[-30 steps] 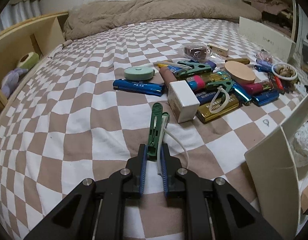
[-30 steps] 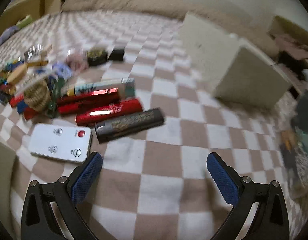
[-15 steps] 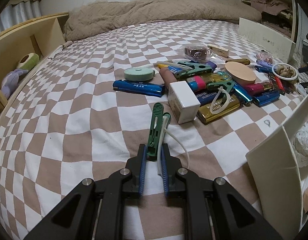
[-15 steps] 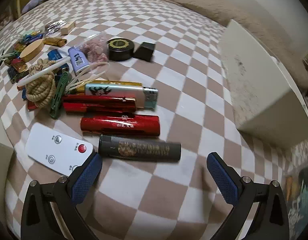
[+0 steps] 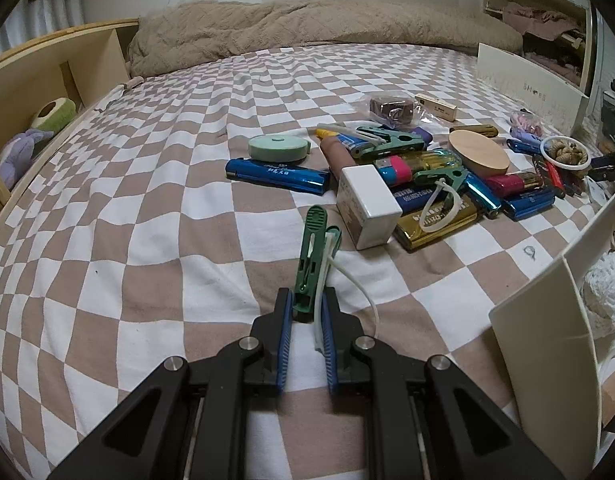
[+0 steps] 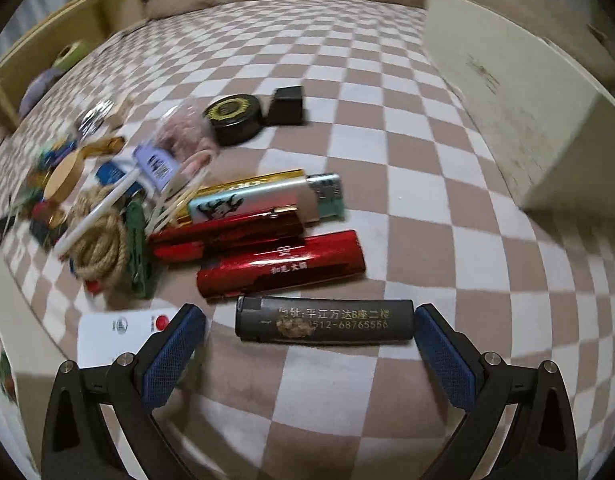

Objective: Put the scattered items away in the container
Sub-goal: 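Lower the right tool over the black lighter and close it, then carry the black lighter over the tray while the left tool carries the clothespin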

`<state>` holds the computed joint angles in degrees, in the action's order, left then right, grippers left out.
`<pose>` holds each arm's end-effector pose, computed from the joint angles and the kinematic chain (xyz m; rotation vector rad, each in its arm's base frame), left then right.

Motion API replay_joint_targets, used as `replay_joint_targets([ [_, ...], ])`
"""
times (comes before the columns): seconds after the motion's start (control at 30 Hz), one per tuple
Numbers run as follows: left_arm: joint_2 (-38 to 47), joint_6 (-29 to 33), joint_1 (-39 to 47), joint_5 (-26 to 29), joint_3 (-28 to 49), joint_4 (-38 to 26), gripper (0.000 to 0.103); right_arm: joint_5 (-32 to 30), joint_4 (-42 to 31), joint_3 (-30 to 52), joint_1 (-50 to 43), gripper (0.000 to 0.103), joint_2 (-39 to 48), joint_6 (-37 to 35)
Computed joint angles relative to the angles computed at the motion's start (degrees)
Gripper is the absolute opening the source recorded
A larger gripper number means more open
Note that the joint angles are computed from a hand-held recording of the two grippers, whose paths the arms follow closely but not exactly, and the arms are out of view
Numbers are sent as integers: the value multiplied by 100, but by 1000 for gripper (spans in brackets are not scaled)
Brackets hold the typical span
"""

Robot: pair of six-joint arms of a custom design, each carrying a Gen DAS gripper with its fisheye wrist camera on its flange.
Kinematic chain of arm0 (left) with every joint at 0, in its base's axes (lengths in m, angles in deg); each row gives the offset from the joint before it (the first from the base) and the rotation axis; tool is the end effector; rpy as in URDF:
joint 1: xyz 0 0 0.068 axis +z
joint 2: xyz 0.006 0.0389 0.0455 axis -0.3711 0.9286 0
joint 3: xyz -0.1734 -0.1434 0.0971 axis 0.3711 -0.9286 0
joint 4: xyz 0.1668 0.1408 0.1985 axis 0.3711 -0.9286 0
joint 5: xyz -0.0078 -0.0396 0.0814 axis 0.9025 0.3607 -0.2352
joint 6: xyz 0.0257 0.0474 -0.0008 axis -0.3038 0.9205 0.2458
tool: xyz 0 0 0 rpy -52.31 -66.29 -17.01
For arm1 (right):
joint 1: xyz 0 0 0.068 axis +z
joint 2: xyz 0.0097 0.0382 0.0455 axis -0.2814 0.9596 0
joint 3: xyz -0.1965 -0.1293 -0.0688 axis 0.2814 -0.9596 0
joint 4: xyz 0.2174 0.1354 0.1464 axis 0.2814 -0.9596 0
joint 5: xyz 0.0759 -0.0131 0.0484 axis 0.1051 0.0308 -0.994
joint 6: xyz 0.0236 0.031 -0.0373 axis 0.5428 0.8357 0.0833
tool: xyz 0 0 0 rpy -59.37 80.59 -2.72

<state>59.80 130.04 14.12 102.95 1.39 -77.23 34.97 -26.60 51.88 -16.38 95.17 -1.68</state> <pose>0.2751 0.1789 0.1843 0.3599 2.4100 -0.0193 0.3005 0.0032 0.1831 -0.1624 2.6705 0.0970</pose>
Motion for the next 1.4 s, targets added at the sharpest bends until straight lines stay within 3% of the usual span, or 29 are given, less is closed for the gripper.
replay_joint_targets([
  [0.13,36,-11,20,51,49,-55,15,336,69,-35,143,100,-18,304],
  [0.2,62,-18,30,79,78,-82,15,415,131,68,158,82,65,335],
  [0.23,79,-21,39,100,97,-100,15,472,164,86,198,81,70,365],
  [0.43,168,-14,113,244,196,-199,15,431,99,-212,288,81,-443,507],
  [0.67,98,-34,155,335,173,-202,14,-13,-217,-900,27,81,-1810,785],
  [0.9,-222,-53,207,386,-67,70,14,-300,-862,-1085,148,81,-3157,1048],
  [1.17,-735,-198,480,915,-368,478,14,39,-1207,-954,1375,81,-4024,1958],
  [1.4,-1133,-520,676,1424,-526,670,14,657,-1054,-893,2757,81,-3817,2709],
])
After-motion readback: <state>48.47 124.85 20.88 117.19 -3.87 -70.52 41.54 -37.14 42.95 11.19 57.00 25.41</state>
